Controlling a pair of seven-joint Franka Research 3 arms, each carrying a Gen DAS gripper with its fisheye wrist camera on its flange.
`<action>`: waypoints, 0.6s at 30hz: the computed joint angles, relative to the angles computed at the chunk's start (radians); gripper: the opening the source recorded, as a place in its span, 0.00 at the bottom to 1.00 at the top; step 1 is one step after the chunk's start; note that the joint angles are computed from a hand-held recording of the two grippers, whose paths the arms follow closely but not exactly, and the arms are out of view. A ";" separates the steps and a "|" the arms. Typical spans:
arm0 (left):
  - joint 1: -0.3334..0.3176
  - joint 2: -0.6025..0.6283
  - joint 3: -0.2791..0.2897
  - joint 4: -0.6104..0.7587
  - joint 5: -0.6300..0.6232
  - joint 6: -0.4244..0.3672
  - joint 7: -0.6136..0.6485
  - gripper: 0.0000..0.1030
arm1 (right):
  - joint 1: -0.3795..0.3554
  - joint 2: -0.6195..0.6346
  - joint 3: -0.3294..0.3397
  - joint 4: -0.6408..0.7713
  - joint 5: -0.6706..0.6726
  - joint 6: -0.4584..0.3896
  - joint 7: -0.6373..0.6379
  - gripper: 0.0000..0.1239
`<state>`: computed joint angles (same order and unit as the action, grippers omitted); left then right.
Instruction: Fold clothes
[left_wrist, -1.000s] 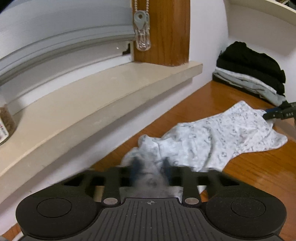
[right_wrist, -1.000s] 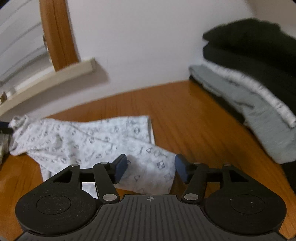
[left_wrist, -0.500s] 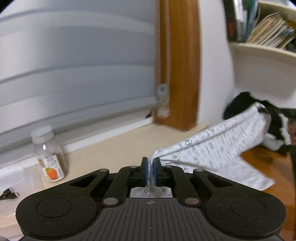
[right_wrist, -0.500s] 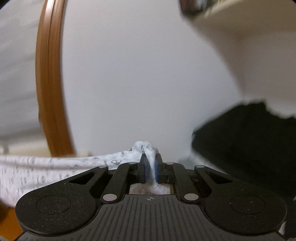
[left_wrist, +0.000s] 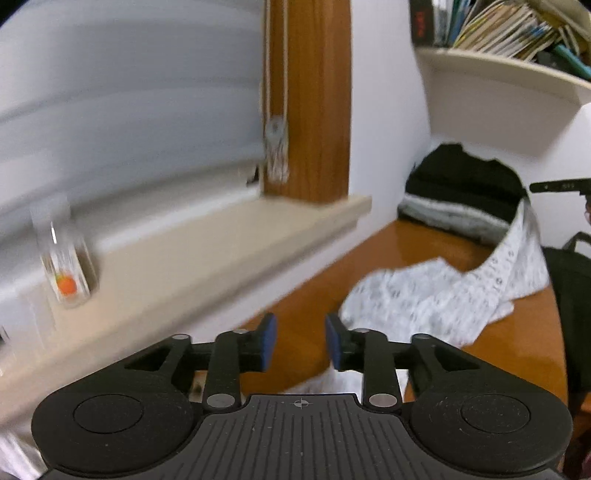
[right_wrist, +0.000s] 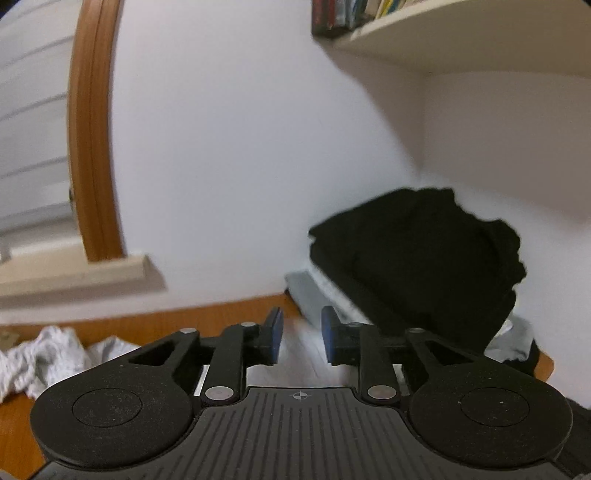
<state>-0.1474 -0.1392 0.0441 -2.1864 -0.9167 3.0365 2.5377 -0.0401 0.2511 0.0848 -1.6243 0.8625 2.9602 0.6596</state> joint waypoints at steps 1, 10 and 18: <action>-0.004 0.012 0.006 -0.002 -0.023 0.002 0.012 0.39 | 0.002 0.009 0.001 0.007 -0.003 -0.017 0.007 0.23; 0.064 0.096 -0.028 0.032 -0.343 -0.031 0.230 0.49 | 0.049 0.152 0.071 0.090 0.015 -0.166 -0.026 0.33; 0.147 0.128 -0.106 0.037 -0.348 -0.031 0.214 0.59 | 0.042 0.294 0.097 0.216 -0.003 -0.255 0.015 0.34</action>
